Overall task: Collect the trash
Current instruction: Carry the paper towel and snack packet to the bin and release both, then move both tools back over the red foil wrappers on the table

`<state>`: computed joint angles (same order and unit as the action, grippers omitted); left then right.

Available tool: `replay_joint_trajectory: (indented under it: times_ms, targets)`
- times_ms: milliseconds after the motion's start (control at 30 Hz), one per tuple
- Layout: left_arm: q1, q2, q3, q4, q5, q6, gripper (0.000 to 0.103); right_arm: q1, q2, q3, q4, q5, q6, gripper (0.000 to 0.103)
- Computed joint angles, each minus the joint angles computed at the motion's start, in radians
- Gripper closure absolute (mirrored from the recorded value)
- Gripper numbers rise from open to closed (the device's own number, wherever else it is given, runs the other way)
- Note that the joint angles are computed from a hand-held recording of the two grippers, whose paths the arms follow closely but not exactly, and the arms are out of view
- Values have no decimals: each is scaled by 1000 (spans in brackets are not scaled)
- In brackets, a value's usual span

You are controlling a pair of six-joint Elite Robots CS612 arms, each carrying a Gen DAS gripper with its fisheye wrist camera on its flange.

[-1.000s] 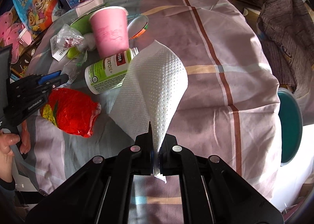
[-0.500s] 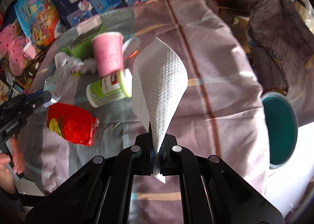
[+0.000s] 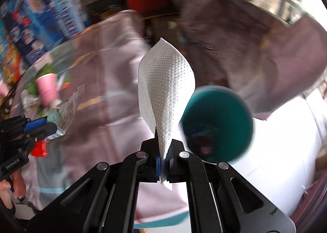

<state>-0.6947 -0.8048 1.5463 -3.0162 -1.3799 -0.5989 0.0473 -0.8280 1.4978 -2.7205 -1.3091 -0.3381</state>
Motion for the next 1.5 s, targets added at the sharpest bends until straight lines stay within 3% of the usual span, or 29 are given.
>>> replay_joint_trajectory:
  times_ms: [367, 600, 767, 867, 1100, 1167, 1233, 1367, 1500]
  targets:
    - [2, 245, -431, 216, -183, 122, 84, -66, 76, -103, 113, -109, 6, 99]
    - [15, 363, -626, 360, -227, 145, 80, -84, 113, -150, 172, -142, 1, 99]
    - [16, 383, -655, 366, -180, 130, 33, -85, 136, -183, 201, -150, 4, 99]
    - [18, 368, -625, 338, -160, 124, 17, -84, 145, -197, 220, -149, -4, 99]
    - [19, 321, -532, 281, -118, 83, 6, -70, 177, -247, 282, -126, -15, 95]
    - [19, 309, -507, 265, -113, 76, 5, -66, 181, -255, 286, -116, -16, 68]
    - [18, 297, -486, 255, -96, 80, 5, -62, 181, -253, 266, -114, -20, 51]
    - [20, 278, -451, 241, -86, 71, 5, -58, 177, -252, 261, -102, -18, 31]
    - [22, 258, -413, 221, -83, 53, 5, -56, 164, -246, 276, -91, 6, 22]
